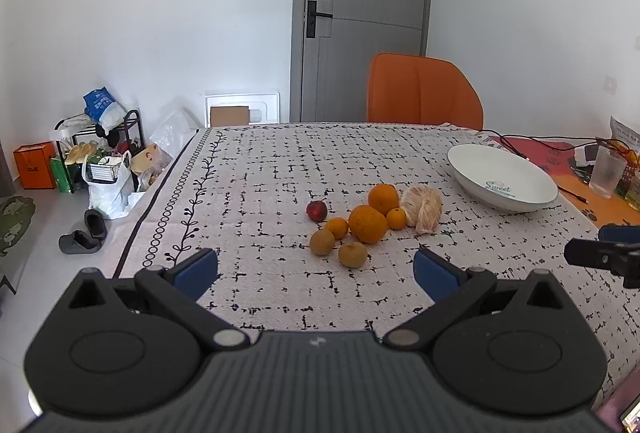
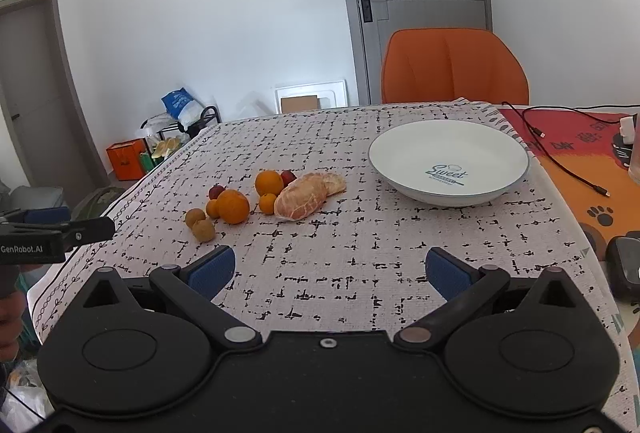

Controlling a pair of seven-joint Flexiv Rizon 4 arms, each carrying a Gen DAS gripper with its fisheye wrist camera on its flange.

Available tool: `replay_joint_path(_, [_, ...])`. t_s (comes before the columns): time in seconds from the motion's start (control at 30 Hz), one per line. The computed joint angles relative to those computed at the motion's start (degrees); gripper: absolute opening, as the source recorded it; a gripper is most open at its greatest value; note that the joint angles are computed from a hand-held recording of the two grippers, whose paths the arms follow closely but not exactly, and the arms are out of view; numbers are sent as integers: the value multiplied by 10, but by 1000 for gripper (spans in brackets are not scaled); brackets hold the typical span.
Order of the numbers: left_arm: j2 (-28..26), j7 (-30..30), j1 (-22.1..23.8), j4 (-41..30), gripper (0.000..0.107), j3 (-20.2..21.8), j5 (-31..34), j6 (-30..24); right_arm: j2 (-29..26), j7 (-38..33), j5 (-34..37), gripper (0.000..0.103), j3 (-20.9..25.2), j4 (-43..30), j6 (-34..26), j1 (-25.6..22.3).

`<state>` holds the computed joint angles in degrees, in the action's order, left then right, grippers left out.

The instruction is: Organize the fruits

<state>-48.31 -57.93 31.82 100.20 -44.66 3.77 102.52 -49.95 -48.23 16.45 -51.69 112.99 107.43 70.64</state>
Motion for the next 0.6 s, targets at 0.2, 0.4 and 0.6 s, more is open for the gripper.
replay_joint_path(0.2, [-4, -4, 1, 0, 103, -3, 2, 2, 2, -3, -1, 103, 3, 0, 2, -1])
replay_joint_path(0.4, [-6, -4, 10, 4, 103, -12, 8, 5, -2, 1, -2, 103, 0, -1, -6, 1])
replay_joint_path(0.6, [-6, -12, 8, 1, 103, -9, 8, 7, -3, 5, -5, 103, 1, -1, -6, -2])
